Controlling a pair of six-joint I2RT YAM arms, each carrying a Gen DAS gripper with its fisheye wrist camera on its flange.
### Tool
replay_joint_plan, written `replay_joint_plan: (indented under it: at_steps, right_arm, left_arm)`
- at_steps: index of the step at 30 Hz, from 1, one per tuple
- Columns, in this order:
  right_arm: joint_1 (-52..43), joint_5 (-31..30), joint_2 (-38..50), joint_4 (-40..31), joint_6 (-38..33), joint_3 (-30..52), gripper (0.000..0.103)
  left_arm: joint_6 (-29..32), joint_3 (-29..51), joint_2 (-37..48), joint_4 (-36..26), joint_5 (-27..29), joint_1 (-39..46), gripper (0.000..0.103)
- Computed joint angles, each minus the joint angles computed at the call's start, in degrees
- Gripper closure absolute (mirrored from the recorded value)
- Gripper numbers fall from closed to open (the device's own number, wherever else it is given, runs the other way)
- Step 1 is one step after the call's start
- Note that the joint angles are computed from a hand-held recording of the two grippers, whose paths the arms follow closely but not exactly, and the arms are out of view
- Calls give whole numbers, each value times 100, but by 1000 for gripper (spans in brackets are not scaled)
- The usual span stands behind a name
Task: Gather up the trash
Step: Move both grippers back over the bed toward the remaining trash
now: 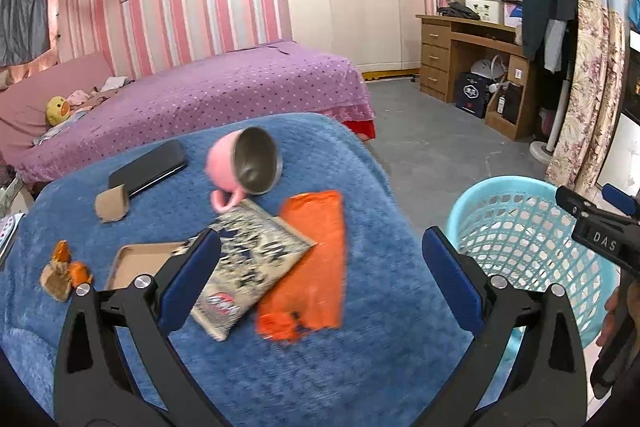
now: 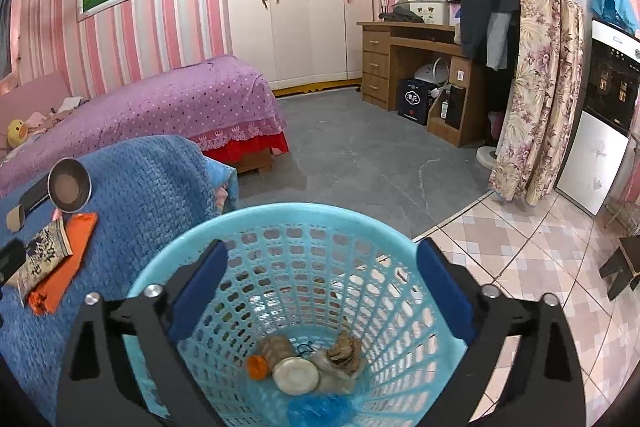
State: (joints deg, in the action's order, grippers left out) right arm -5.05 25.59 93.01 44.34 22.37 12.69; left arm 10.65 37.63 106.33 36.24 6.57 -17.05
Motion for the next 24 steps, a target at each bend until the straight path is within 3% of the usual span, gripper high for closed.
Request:
replay_joint_plan:
  at_steps: [7, 14, 24]
  right_arm:
    - [857, 542, 250, -397, 330, 460, 5]
    - [1636, 911, 726, -1068, 589, 1250, 5]
    - [2314, 924, 1183, -1618, 640, 2062, 5]
  left_arm:
    - [234, 150, 40, -146, 351, 892, 6]
    - [666, 773, 663, -397, 575, 1990, 6]
    - [1319, 2004, 1525, -1028, 861, 3232, 6]
